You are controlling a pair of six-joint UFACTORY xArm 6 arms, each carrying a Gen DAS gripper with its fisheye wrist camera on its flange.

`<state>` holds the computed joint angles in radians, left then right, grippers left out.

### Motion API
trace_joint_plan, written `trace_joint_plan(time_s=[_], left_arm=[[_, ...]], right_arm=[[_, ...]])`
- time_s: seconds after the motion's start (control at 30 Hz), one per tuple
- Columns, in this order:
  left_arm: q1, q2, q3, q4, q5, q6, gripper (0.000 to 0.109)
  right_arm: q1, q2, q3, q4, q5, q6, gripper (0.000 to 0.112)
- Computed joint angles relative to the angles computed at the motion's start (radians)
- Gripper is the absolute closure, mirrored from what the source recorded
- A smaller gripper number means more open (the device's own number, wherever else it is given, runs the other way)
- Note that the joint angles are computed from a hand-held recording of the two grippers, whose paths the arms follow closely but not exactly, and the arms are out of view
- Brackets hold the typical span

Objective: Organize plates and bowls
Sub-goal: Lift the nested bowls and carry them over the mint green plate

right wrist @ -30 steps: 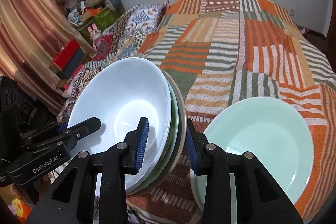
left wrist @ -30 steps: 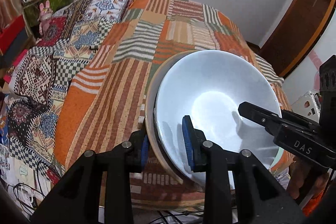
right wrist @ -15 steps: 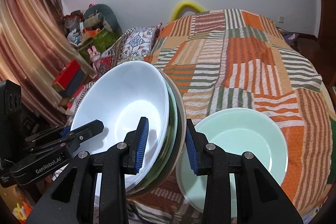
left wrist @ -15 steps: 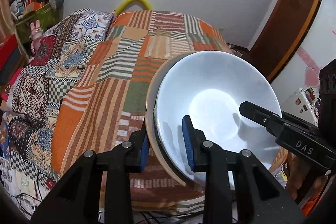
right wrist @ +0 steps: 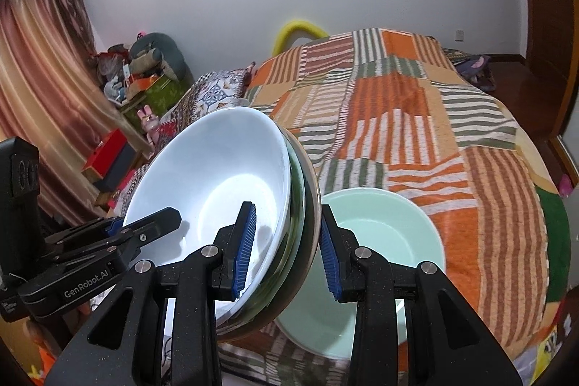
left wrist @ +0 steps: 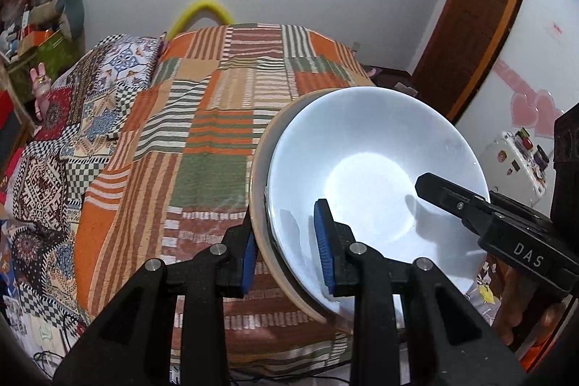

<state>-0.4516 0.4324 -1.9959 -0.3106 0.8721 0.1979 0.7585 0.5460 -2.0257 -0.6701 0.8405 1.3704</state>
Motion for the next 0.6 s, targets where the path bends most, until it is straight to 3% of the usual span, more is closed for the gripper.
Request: trace_joint_plan(time_s=[0.6], left_arm=[[-0.074, 0.114, -0.143, 0.034, 0.099, -0.003, 0.080]], right_arm=[[-0.011, -0.197, 0.307, -0.055, -0.020, 0.176, 0.081]])
